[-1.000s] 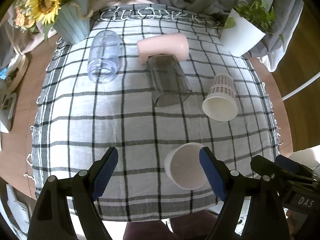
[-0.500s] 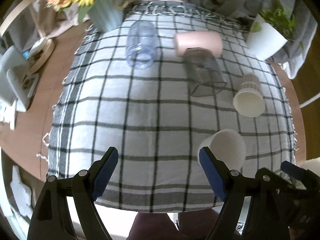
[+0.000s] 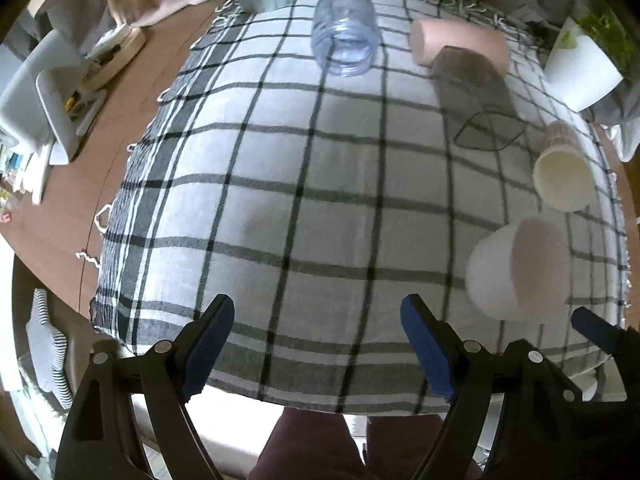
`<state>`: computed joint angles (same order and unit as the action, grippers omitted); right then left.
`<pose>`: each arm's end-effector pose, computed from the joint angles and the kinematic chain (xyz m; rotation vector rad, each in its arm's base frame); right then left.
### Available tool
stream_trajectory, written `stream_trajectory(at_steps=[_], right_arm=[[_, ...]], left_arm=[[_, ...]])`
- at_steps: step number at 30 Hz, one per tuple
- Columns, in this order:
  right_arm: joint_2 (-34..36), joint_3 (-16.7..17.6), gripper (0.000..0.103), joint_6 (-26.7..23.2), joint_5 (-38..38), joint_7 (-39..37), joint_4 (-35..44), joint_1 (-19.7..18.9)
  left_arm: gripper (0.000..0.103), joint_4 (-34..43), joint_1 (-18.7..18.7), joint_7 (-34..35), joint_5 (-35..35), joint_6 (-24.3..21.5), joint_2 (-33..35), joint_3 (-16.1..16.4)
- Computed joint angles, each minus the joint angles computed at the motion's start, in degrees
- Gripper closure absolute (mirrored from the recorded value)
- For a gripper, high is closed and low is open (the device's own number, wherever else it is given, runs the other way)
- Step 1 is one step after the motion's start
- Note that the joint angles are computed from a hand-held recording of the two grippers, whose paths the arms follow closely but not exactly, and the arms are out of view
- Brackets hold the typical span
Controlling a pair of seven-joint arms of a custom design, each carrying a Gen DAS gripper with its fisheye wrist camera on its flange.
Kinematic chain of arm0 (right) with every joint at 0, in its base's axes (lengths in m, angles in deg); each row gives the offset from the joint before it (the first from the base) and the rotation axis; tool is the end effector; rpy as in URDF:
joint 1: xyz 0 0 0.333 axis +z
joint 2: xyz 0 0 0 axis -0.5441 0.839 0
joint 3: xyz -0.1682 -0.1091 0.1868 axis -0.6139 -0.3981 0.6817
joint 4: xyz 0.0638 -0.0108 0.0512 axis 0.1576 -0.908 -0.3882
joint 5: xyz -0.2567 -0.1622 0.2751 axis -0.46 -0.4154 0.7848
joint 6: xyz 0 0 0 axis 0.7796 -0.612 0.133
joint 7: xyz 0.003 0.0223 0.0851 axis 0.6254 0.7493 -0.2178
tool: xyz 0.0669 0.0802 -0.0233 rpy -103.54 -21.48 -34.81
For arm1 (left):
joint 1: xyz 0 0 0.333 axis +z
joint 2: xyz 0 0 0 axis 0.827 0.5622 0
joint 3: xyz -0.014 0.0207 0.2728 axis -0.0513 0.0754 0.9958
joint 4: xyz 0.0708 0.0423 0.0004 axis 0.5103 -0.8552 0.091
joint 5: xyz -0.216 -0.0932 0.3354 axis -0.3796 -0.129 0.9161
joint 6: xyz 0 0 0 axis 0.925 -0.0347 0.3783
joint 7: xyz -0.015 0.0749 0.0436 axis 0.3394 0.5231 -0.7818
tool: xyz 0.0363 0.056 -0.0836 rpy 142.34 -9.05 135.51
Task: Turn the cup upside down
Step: 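Move the right gripper over the white cup and close on it, then lift the white cup with the right gripper and turn it over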
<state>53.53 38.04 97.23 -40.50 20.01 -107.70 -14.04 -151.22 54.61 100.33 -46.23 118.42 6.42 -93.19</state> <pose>0.5419 0.2528 0.3482 -2.2409 1.8160 0.0427 0.5541 -0.0763 0.3281 -2.2585 1.8374 -0.2022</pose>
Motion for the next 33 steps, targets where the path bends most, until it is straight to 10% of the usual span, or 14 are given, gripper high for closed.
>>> stream_trajectory(at_steps=[21,28,33], right_arm=[[6.39,1.16,0.033,15.69,-1.93,-2.07,0.37,0.16],[6.1,2.03,0.033,3.95,9.15,-7.12,4.48,-3.26],[8.24,0.74,0.033,-14.44,10.33,-6.67,11.99,-3.9]], left_arm=[[0.017,2.37,0.49,-4.53,4.54,2.85,5.32,1.41],[0.017,1.51,0.55,-5.87,6.35,4.04,3.82,1.74],[0.017,-0.85,-0.09,-8.25,9.14,4.61,1.32,0.97]])
